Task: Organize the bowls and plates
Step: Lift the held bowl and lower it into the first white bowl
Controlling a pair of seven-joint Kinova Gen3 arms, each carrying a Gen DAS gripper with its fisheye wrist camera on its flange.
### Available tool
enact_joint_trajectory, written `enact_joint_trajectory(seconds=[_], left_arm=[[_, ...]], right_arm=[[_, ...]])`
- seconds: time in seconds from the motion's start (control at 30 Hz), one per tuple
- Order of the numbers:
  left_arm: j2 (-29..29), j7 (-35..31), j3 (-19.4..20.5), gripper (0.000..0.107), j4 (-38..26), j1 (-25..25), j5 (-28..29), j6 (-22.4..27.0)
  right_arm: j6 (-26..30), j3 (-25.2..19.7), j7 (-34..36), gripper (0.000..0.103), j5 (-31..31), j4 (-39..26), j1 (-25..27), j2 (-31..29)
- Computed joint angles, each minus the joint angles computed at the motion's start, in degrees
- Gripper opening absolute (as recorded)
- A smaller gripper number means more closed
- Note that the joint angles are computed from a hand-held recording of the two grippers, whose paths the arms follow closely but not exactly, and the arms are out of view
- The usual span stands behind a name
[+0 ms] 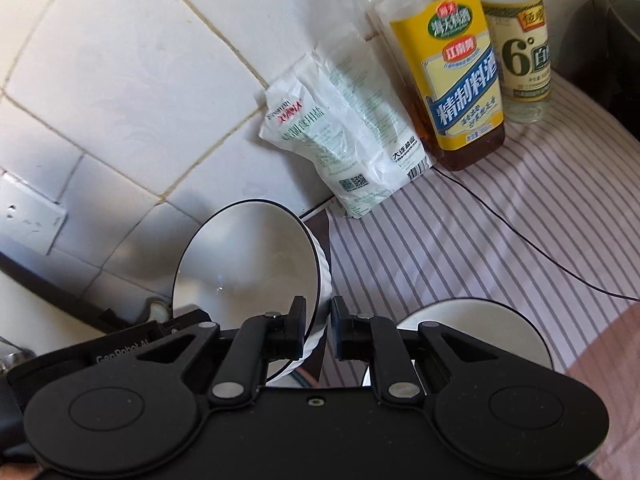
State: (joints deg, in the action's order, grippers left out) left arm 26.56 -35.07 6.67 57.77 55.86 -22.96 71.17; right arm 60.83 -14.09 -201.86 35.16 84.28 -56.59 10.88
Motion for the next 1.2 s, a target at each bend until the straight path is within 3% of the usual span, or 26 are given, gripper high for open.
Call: enact_joint_trajectory(seconds=[0.27, 0.63, 0.8, 1.0, 1.2], left_arm=[[-3.34, -0.44, 1.32, 0.005, -1.66, 2.03, -0.92, 2.47], [-2.75, 0.19, 2.30, 0.006, -6.59, 7.91, -2.73, 7.96], [-1.68, -0.74, 2.30, 0.006, -8.20, 9.92, -2.98, 8.91], [1.89, -2.72, 1.15, 0.006, -12.68, 12.46, -2.90, 12.24], [6.11, -5.33, -0.46, 0.006, -16.71, 13.09, -0.99, 14.16]], right_arm=[[6.37, -2.45, -3.82, 0.017, 2.94, -1.21, -2.97, -3.20], [15.39, -8.26, -8.64, 0.017, 5.81, -0.71, -5.45, -7.30], [17.47, -11.38, -15.18, 0.017, 6.71, 1.84, -5.77, -9.55], [16.32, -14.00, -20.49, 0.017, 6.05, 6.07, -4.58, -11.76], [10.98, -14.96, -22.05, 0.017, 3.50, 11.56, -0.75, -14.31]])
